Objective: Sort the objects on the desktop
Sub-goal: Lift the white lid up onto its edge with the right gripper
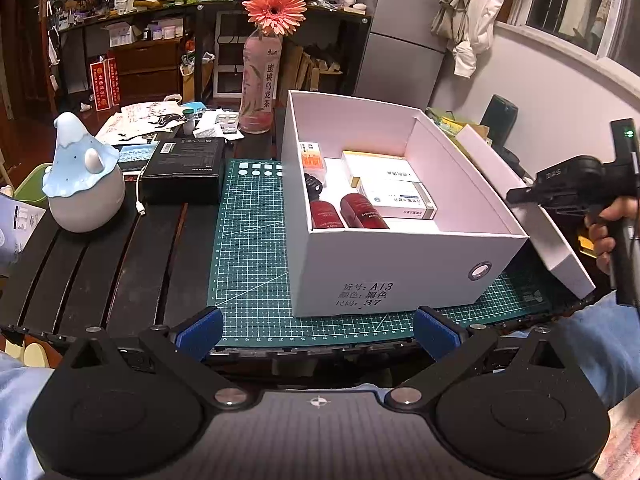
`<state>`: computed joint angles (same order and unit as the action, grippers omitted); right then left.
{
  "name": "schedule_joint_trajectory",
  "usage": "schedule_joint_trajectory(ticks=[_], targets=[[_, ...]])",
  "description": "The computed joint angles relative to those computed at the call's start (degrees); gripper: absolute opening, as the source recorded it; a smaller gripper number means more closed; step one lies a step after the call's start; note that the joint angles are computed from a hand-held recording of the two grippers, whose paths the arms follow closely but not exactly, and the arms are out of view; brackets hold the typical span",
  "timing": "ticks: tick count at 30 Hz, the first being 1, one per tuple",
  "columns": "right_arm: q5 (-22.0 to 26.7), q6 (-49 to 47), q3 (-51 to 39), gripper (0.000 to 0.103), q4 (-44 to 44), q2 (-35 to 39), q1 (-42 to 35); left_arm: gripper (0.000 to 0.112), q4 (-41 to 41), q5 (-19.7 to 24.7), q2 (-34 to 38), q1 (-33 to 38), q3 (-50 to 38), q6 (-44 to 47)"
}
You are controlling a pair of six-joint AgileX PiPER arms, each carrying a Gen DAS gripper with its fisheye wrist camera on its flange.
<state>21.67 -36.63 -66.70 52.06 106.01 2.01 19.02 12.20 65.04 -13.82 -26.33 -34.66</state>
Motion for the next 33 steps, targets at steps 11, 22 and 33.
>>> schedule_joint_trajectory(ticks=[11, 22, 33], targets=[[8.73, -15.88, 6.08, 0.002, 23.49, -5.93, -5.9, 0.102, -0.54, 0.76, -0.47, 0.14, 0.06, 0.11], [20.53, -23.76, 11.06, 0.003, 37.51, -8.77, -11.7, 0.102, -0.02, 0.68, 0.0, -0.08, -0.12, 0.0], [25.92, -27.23, 12.92, 0.004, 42.98, -9.03, -12.97, 0.102, -0.8, 0.49, -0.33, 0.11, 0.13, 0.83]])
